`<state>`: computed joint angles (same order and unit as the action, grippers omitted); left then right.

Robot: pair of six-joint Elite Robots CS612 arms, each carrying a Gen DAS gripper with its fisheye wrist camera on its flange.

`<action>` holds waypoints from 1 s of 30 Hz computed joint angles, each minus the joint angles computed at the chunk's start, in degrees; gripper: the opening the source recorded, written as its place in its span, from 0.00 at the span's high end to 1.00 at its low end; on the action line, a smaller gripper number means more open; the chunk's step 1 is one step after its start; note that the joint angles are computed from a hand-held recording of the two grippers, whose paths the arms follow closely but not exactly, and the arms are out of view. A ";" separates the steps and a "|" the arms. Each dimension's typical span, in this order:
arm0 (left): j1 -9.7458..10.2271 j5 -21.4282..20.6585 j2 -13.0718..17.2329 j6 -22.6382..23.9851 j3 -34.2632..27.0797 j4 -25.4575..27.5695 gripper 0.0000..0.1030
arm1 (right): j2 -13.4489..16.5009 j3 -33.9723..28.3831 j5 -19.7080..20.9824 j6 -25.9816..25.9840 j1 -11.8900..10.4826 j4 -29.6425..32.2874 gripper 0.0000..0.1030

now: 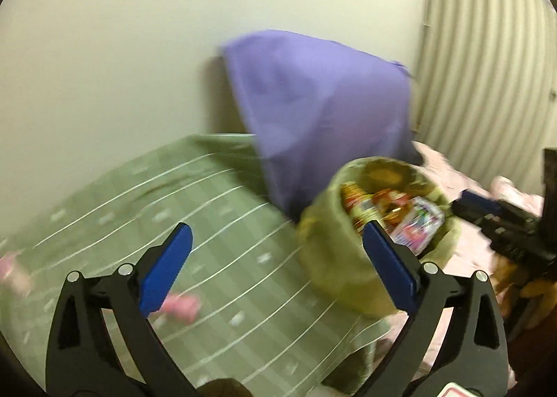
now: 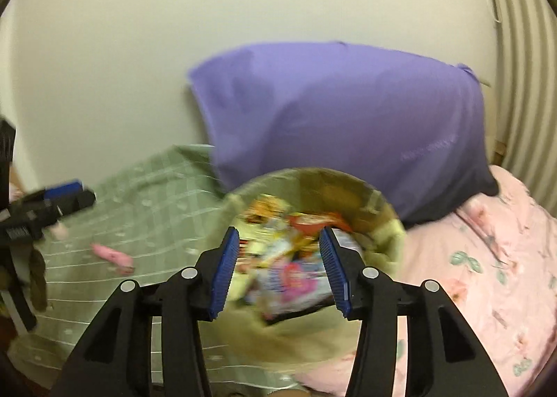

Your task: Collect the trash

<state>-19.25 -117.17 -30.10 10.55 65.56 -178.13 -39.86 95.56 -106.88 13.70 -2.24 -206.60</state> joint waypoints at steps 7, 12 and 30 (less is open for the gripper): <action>1.88 10.06 -5.86 -8.51 13.67 -12.25 0.09 | -0.49 0.55 4.48 -0.94 2.83 1.16 0.52; 2.18 16.77 -8.62 -9.94 20.39 -19.00 0.09 | -0.36 1.06 7.19 -1.69 4.96 1.20 0.52; 3.06 20.02 -12.89 -12.83 29.89 -25.34 0.09 | -0.42 2.34 3.71 -5.54 9.99 -2.95 0.52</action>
